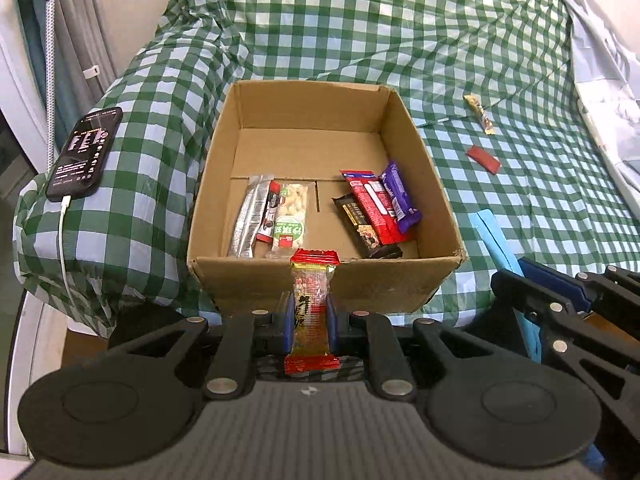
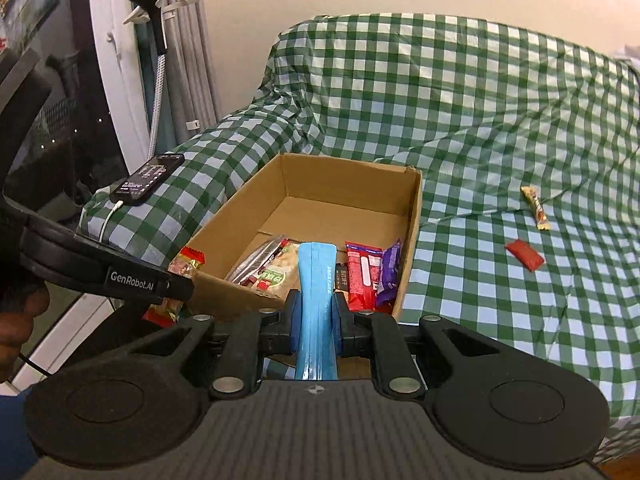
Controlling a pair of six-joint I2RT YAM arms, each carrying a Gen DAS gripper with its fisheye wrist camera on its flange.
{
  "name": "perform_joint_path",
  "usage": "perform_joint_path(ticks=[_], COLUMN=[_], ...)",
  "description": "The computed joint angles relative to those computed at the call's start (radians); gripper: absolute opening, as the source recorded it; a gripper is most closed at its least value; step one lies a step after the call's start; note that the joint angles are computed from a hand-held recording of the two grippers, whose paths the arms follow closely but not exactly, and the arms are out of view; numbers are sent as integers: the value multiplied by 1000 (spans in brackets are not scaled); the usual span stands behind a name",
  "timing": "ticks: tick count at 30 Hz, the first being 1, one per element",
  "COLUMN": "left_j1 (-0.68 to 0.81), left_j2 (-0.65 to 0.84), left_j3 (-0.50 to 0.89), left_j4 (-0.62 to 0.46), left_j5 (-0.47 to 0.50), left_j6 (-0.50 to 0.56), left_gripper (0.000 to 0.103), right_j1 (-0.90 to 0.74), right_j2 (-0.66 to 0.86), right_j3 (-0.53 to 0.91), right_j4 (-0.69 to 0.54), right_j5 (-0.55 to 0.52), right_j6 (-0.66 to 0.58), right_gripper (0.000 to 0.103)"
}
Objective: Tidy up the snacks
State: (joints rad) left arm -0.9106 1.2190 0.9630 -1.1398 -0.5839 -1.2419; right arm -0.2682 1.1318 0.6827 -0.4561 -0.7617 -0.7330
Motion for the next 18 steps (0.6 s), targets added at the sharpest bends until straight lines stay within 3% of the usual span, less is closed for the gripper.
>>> perform_joint_path(ticks=[18], left_j1=[35], left_j2=[-1], left_j3=[-30], left_j4=[60], left_j5=[24], left_j6=[36], left_gripper=[18], right_j1=[23], right_j2=[-2], right_j3=[-24], right_j4=[27], right_j5=[43], right_j6=[-10], right_gripper=[17])
